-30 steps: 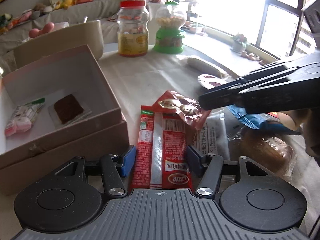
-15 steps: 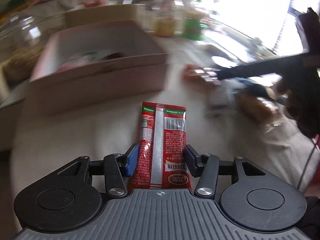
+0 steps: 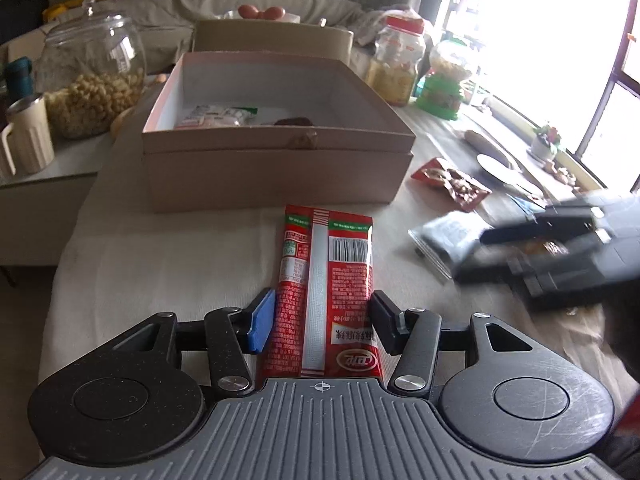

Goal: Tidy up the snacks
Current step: 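Move the right tool toward the grey-labelled biscuit packet while the left tool holds the red strip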

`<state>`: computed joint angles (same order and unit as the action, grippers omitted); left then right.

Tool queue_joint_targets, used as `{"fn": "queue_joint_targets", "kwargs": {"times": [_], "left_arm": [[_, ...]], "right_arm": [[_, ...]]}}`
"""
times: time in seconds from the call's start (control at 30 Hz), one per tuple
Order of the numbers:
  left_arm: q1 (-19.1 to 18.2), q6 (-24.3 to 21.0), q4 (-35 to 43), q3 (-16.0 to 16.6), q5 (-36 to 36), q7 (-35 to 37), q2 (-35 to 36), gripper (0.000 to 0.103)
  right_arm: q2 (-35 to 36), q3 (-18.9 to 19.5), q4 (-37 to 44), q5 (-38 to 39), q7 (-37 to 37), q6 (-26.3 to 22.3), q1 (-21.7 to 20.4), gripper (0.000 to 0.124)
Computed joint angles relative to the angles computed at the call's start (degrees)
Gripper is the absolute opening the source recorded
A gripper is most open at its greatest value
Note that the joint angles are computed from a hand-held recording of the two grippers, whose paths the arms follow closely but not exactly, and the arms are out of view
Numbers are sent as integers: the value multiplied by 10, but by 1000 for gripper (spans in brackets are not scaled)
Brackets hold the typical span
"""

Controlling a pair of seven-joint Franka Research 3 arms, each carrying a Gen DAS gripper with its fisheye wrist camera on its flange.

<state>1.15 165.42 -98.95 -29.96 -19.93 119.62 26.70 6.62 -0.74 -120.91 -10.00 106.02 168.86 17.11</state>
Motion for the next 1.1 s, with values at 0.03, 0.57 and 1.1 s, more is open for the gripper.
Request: {"fn": "queue_joint_targets", "kwargs": {"times": [0.03, 0.57, 1.1], "left_arm": [[-2, 4, 2, 2, 2, -1, 3, 59], [51, 41, -35, -51, -12, 13, -5, 60], [70, 14, -44, -62, -99, 71, -22, 60]], "right_arm": [[-7, -5, -6, -20, 12, -3, 6, 57], [112, -110, 165, -223, 389, -120, 89, 86], [9, 98, -18, 23, -86, 45, -74, 85]]}}
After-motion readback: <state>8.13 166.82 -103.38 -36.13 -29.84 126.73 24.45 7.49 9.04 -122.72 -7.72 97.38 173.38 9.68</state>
